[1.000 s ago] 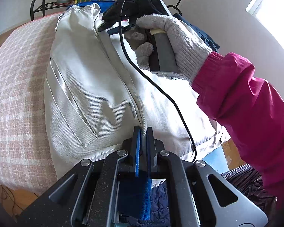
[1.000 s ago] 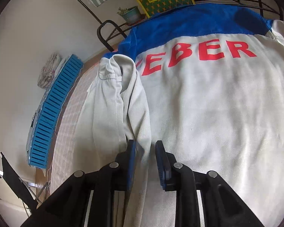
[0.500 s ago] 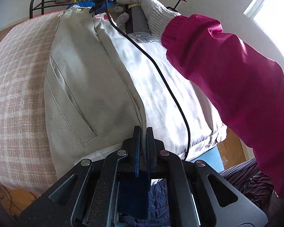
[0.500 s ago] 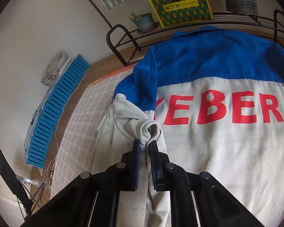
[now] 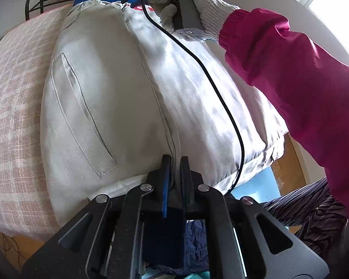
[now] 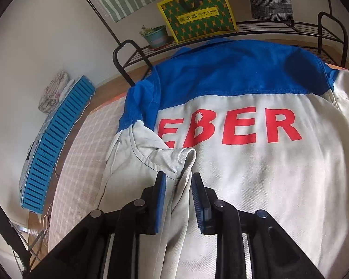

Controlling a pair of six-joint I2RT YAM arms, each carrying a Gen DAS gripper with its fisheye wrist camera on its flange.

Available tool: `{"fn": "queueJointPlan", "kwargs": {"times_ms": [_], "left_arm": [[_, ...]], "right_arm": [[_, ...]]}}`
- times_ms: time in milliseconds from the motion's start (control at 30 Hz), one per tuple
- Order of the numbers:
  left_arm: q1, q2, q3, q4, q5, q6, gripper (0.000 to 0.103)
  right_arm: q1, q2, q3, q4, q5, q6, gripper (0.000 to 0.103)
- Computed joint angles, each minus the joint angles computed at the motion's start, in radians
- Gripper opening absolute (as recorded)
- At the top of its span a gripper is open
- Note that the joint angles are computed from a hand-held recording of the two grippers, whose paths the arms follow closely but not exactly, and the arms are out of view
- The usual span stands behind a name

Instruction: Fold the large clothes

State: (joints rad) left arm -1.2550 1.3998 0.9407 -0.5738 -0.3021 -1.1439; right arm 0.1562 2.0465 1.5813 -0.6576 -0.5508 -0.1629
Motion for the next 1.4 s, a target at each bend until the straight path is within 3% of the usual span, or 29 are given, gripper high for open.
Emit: {"fn": "queueJointPlan", "kwargs": {"times_ms": [100, 233, 300, 367, 500, 567, 667, 733, 833, 867, 933, 1033, 1133, 1200, 1267, 1400], "left_arm": [[-0.03, -0.1, -0.056, 0.044, -0.002, -0.005, 0.031], [-0.128, -0.25, -0.096, 0.015, -0.092, -0.058, 0.031], [-0.194, -0.326, -0.104, -0.058, -0.182, -0.138, 0.031], [-0.254, -0.386, -0.094, -0.197, -0.272, -0.252, 0.031], [-0.24, -0.452, -0.084, -0.412, -0.29, -0.378, 0.031], [-0.205, -0.495, -0.126, -0.382, -0.267, -0.357, 0.031], [-0.147, -0.474, -0.18, -0.247, -0.19, -0.258, 0.031], [-0.15, -0.392, -0.212, -0.127, -0.104, -0.206, 0.031], [-0.211, -0.215, -0.237, 0.017, 0.021, -0.22, 0.029], [-0.236, -0.163, -0.221, 0.031, 0.048, -0.222, 0.023], [-0.277, -0.125, -0.186, 0.021, 0.04, -0.228, 0.021], [-0.337, -0.188, -0.119, -0.12, -0.085, -0.279, 0.021], [-0.365, -0.272, -0.045, -0.36, -0.22, -0.343, 0.021], [-0.341, -0.34, -0.05, -0.461, -0.238, -0.376, 0.021], [-0.315, -0.42, -0.092, -0.49, -0.223, -0.41, 0.021], [-0.307, -0.501, -0.167, -0.467, -0.206, -0.442, 0.021]], "right_arm": [[-0.072, -0.134, -0.084, -0.052, -0.076, -0.08, 0.028], [-0.207, -0.373, -0.242, -0.131, -0.183, -0.248, 0.033], [-0.289, -0.48, -0.3, -0.213, -0.227, -0.367, 0.034], [-0.381, -0.548, -0.32, -0.356, -0.264, -0.505, 0.034], [-0.574, -0.592, -0.323, -0.653, -0.287, -0.812, 0.034], [-0.648, -0.593, -0.337, -0.758, -0.283, -0.944, 0.034], [-0.716, -0.626, -0.393, -0.797, -0.245, -1.049, 0.034], [-0.728, -0.641, -0.414, -0.812, -0.223, -1.073, 0.034], [-0.748, -0.641, -0.415, -0.842, -0.233, -1.112, 0.034], [-0.75, -0.636, -0.414, -0.853, -0.234, -1.122, 0.034], [-0.747, -0.642, -0.422, -0.862, -0.228, -1.135, 0.034], [-0.733, -0.668, -0.454, -0.841, -0.207, -1.124, 0.036], [-0.726, -0.687, -0.492, -0.848, -0.185, -1.135, 0.039], [-0.72, -0.713, -0.536, -0.843, -0.156, -1.149, 0.048], [-0.723, -0.734, -0.595, -0.844, -0.123, -1.17, 0.057], [-0.711, -0.802, -0.745, -0.809, -0.036, -1.195, 0.056]]}}
